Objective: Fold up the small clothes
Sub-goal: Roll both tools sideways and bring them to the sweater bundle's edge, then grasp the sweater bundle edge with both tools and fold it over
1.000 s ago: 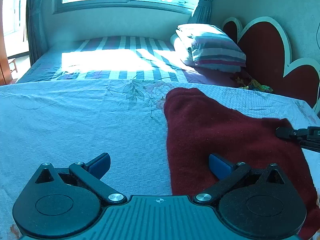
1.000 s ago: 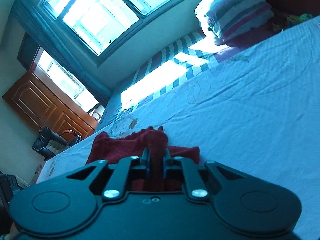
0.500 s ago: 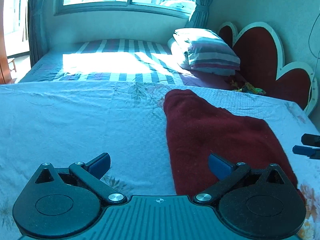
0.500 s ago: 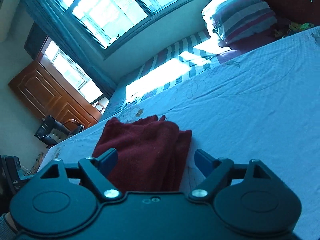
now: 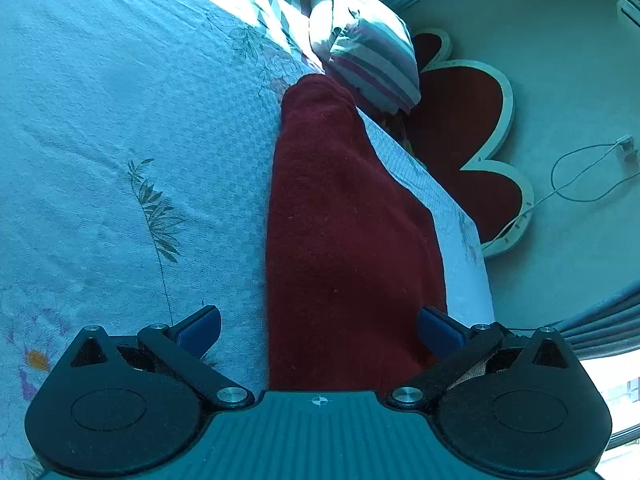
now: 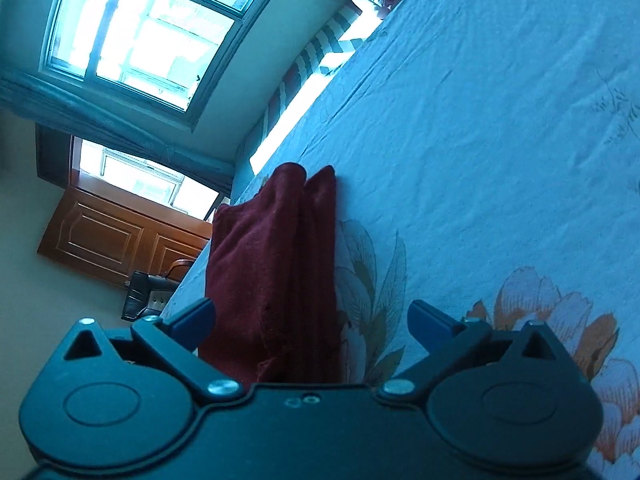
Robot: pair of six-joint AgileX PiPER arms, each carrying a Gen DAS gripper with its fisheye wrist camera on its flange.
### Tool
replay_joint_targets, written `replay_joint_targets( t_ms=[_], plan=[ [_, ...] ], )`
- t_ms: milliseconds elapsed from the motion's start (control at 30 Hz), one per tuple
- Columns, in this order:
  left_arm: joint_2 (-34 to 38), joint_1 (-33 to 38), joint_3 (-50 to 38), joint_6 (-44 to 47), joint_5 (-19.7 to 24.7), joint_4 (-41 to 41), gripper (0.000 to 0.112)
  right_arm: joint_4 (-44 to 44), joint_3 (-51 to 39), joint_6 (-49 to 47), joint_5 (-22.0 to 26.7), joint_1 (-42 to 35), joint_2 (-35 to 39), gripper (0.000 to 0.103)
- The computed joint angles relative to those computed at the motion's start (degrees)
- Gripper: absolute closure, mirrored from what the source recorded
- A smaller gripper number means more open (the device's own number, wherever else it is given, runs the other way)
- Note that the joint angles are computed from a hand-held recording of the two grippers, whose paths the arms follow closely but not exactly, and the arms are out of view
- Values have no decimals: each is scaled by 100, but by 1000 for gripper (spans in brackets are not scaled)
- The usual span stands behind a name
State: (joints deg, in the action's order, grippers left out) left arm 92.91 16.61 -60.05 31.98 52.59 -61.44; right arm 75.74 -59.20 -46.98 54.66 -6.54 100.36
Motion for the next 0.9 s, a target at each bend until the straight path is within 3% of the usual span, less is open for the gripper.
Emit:
replay_joint_targets(
  t_ms=[233,533,633,900],
  plan=[
    [856,267,-517,369,571,-525,9,-209,-819,387,403,186,714,1],
    [1471,-51,-1529,517,979,-114,10,-691,-1841,712,721,588,1337,11],
    [1646,-104,-1806,590,1095,-121,21,-683,-2038,672,783,663,1507,14],
    [2192,-70,-2197,981,1451,-708,21,-817,-2637,562,1048,898,1816,13]
  ],
)
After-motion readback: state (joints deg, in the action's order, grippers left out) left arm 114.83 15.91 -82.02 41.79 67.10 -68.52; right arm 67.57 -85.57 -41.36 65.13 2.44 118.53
